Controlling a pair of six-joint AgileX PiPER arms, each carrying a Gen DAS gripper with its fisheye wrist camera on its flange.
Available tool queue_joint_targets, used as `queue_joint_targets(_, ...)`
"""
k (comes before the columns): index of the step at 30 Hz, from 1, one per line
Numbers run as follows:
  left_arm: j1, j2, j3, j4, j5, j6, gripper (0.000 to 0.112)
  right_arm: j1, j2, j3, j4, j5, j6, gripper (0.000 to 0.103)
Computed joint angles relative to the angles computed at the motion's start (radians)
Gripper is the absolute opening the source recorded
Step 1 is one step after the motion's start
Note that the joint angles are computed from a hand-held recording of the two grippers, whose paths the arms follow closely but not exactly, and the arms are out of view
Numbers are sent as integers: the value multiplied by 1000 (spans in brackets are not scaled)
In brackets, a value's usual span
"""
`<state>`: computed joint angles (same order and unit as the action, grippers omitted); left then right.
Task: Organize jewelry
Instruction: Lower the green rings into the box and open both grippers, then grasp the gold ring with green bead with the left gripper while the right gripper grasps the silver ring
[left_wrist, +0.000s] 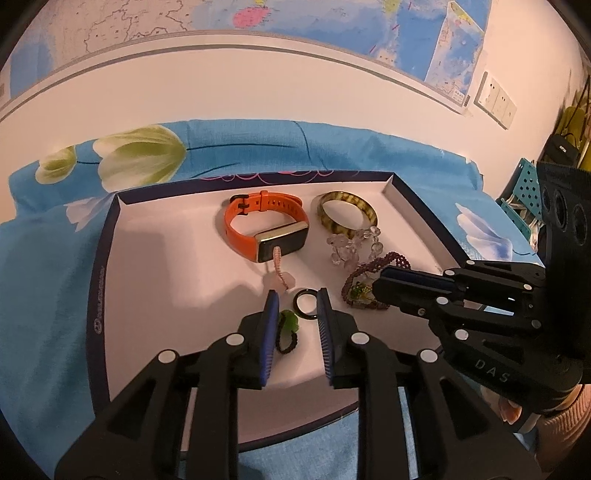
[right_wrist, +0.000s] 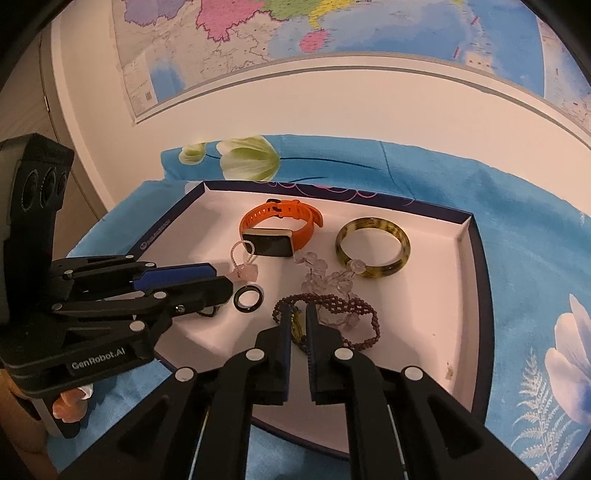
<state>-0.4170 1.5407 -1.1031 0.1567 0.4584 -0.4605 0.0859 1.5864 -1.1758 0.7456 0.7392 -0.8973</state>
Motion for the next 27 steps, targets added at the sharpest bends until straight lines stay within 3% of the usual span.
queue_joint_targets(2, -4, -23, 16, 30, -10, -30, 29, -13, -10, 4, 17, 9, -10, 7)
queue_joint_targets(9, -84, -173, 117, 264, -21, -229, 35, -78, -88, 48, 95, 70, -76, 13)
queue_joint_targets(17, -187, -295, 242, 311, -14, -277, 36, -81, -203, 181, 103, 176, -183, 13)
queue_joint_targets(21, -232, -310, 277, 363, 1, -347, 36, -30, -199, 218, 63, 144, -158, 19)
queue_joint_targets(27, -207, -324, 301, 292, -18, -297, 36, 39, -151, 203, 20, 95, -85, 22)
